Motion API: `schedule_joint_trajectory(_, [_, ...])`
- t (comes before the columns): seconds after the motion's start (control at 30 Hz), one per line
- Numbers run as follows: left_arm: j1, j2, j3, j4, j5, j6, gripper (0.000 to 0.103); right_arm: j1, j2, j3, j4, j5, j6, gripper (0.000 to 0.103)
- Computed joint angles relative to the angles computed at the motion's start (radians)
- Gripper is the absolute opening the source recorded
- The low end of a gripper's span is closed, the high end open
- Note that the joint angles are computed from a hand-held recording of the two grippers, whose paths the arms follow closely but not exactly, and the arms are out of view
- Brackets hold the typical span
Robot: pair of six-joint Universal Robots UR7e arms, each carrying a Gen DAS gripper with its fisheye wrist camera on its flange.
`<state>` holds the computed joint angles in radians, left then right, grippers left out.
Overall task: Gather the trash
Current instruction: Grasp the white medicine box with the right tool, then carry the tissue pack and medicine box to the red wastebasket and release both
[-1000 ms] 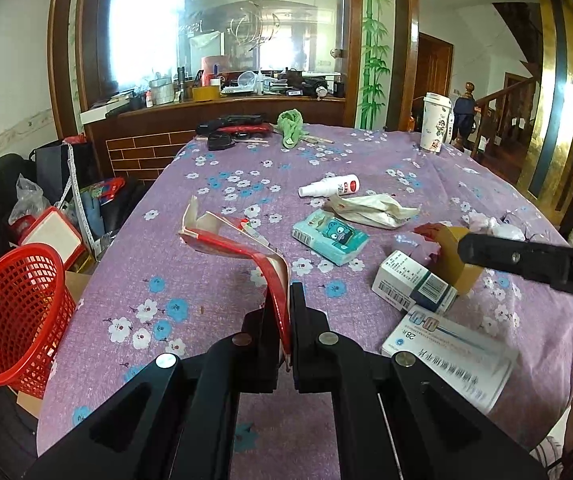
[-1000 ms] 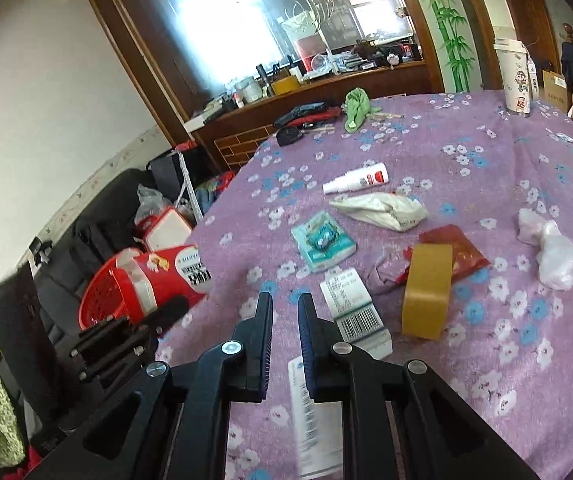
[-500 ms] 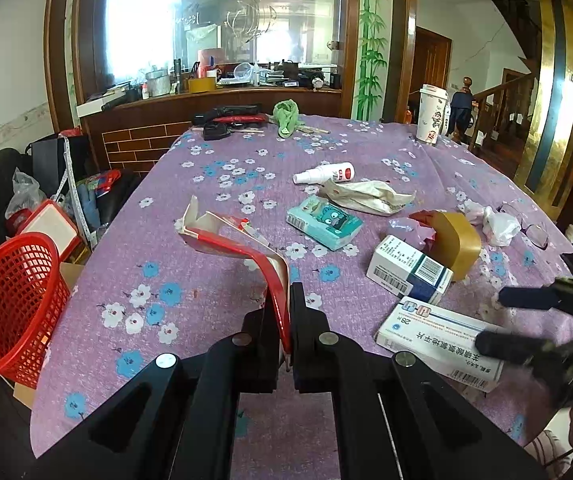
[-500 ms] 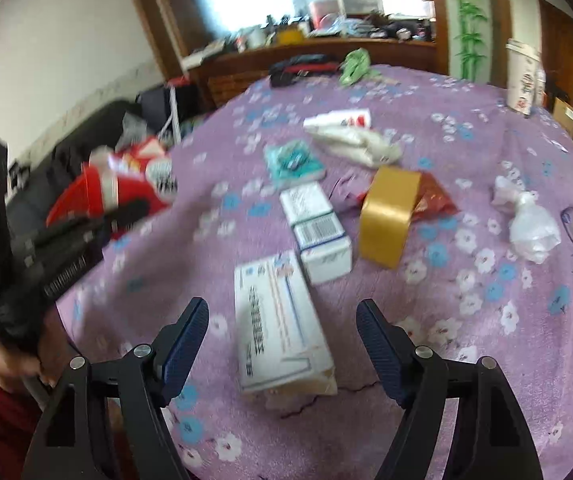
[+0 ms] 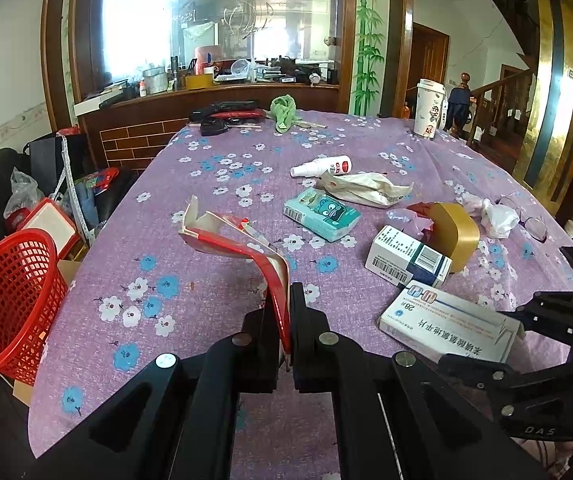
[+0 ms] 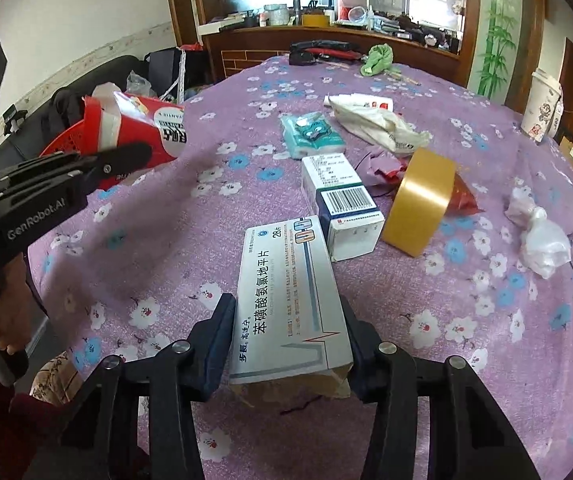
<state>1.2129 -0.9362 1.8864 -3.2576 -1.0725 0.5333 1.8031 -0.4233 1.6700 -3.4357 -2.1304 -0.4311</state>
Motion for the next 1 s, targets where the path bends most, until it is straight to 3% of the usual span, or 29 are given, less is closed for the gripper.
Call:
schedule_joint_trajectory(0.27, [-0.001, 0.001, -0.001, -0.002, 0.001, 0.0, 0.004, 0.016, -0.013, 0.015, -0.053, 0.039, 0.002, 0.052])
schedule_joint_trajectory(1.0, [-0.009, 0.0, 0.009, -0.006, -0.002, 0.005, 0.004, 0.015, -0.029, 0.019, -0.059, 0.079, 0.057, 0.052])
